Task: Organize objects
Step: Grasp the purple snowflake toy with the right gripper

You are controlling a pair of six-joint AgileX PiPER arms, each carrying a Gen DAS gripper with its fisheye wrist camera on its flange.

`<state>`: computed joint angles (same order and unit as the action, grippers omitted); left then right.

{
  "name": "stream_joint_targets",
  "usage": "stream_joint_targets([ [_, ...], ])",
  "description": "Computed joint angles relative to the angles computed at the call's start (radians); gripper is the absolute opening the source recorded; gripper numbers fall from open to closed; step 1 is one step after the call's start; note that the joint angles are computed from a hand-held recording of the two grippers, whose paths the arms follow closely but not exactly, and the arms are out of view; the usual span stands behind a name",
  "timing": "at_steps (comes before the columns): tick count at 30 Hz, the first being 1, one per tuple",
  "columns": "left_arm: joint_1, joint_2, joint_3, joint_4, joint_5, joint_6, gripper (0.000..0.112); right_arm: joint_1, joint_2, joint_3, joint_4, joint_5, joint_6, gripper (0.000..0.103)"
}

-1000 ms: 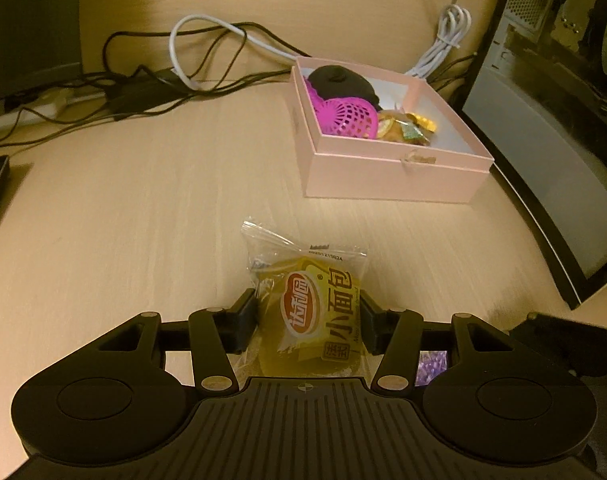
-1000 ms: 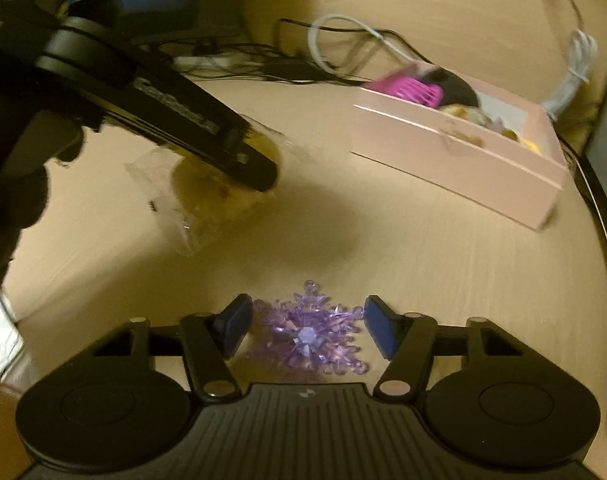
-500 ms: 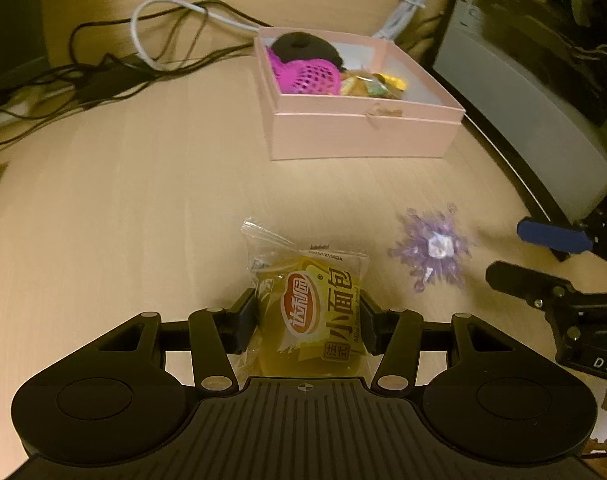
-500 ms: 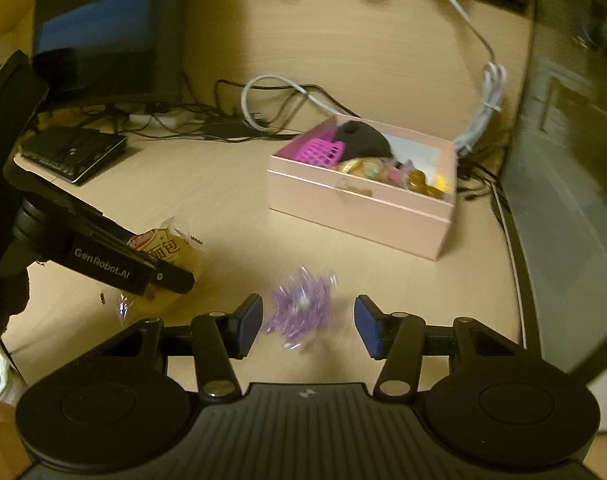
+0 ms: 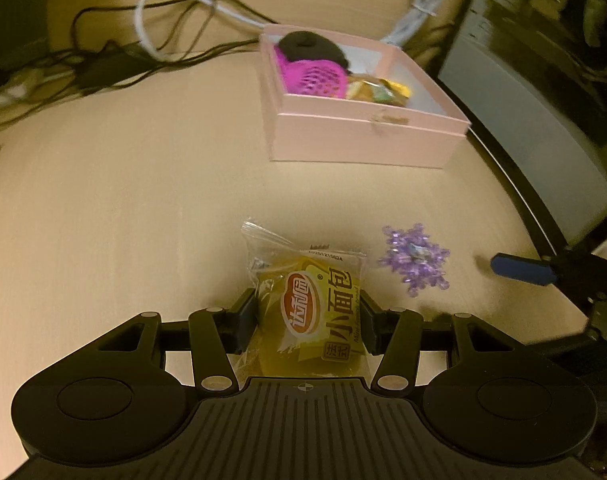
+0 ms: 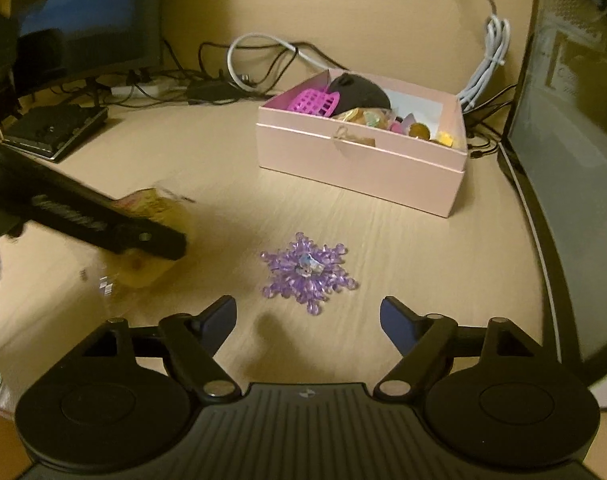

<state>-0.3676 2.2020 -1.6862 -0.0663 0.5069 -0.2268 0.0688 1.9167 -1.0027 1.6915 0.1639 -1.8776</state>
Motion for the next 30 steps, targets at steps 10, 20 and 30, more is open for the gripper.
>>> stream_joint_targets([
  [10,0.047,-0.071,0.145,-0.022,-0.064,-0.051,0.056,0.041,0.108,-0.155,-0.588,-0.013,0.598,0.083],
  [20,0.063,-0.087,0.194,-0.117,-0.095,0.012,0.056,0.037,0.18,-0.234,-0.533,0.006,0.572,0.085],
  [30,0.04,-0.053,0.144,-0.134,-0.083,0.067,0.056,0.031,0.111,-0.174,-0.516,0.004,0.544,0.054],
])
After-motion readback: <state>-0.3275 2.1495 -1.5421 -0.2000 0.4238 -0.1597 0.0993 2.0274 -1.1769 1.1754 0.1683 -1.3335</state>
